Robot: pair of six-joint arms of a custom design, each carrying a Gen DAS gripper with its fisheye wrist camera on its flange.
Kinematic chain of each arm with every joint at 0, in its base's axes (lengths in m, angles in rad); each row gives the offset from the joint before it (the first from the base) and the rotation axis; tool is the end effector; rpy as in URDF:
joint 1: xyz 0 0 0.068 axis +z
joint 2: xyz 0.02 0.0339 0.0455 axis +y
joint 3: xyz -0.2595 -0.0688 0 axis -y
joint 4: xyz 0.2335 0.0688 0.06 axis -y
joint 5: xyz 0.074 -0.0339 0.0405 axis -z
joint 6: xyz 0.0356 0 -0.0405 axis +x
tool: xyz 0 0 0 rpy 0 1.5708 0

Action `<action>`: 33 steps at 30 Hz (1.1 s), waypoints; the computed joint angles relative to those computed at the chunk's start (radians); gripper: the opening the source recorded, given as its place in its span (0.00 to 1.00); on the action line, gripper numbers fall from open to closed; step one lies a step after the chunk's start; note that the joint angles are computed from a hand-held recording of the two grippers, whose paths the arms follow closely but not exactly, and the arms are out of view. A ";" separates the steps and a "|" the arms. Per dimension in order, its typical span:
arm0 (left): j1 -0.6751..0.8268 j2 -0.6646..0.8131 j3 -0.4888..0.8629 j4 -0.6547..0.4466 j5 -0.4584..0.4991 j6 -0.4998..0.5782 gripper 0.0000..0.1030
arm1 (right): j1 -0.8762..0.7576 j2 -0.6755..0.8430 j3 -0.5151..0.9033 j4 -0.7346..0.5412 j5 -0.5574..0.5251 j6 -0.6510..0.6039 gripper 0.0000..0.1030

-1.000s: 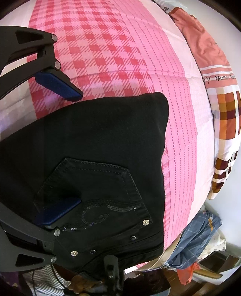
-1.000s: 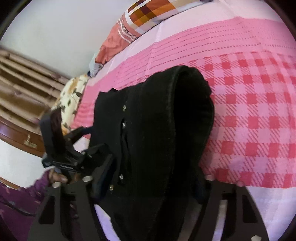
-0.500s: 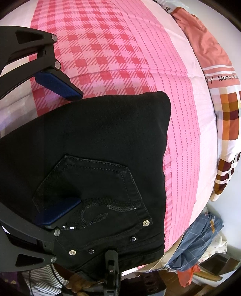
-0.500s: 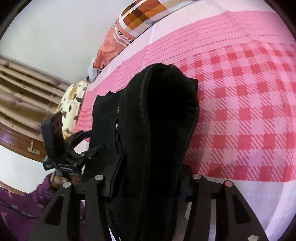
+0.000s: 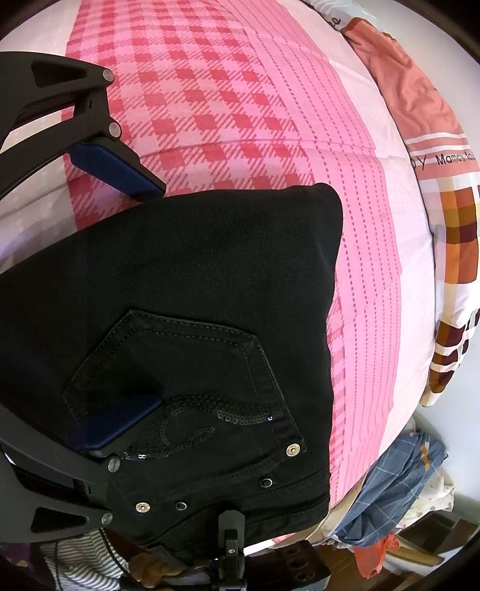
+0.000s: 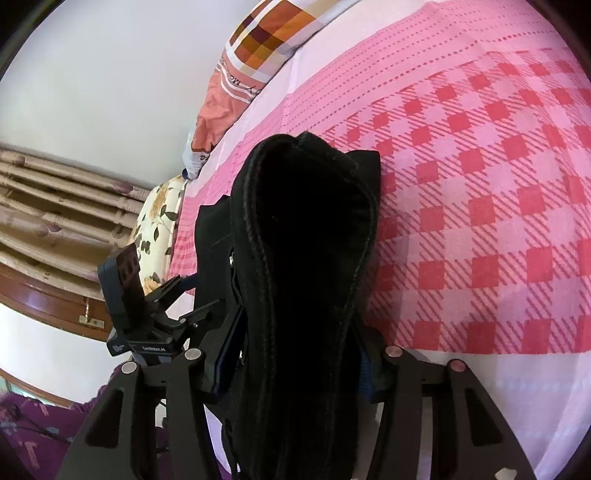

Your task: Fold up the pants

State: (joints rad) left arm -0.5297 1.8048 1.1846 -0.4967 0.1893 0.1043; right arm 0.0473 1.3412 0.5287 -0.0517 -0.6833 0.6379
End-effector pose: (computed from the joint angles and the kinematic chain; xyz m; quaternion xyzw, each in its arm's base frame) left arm 0.3011 -0.1841 0.1811 0.3226 0.9150 -0.1373 0.1995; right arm 0.2297 0.0334 0.1606 0.1464 0.8795 0.4056 0.2014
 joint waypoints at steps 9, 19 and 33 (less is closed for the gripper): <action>0.002 -0.032 -0.049 0.044 -0.007 -0.010 1.00 | 0.026 0.021 0.059 -0.080 0.043 0.000 0.48; -0.017 -0.123 -0.156 0.130 -0.003 0.018 0.81 | 0.151 0.012 0.149 -0.200 0.239 -0.048 0.37; 0.037 -0.178 -0.162 0.095 0.028 0.026 0.48 | 0.129 -0.081 0.044 -0.061 0.184 0.078 0.32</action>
State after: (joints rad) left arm -0.4929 1.6270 1.0227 -0.4018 0.2175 0.1304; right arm 0.1768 1.2602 0.5730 -0.1127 -0.4997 0.7155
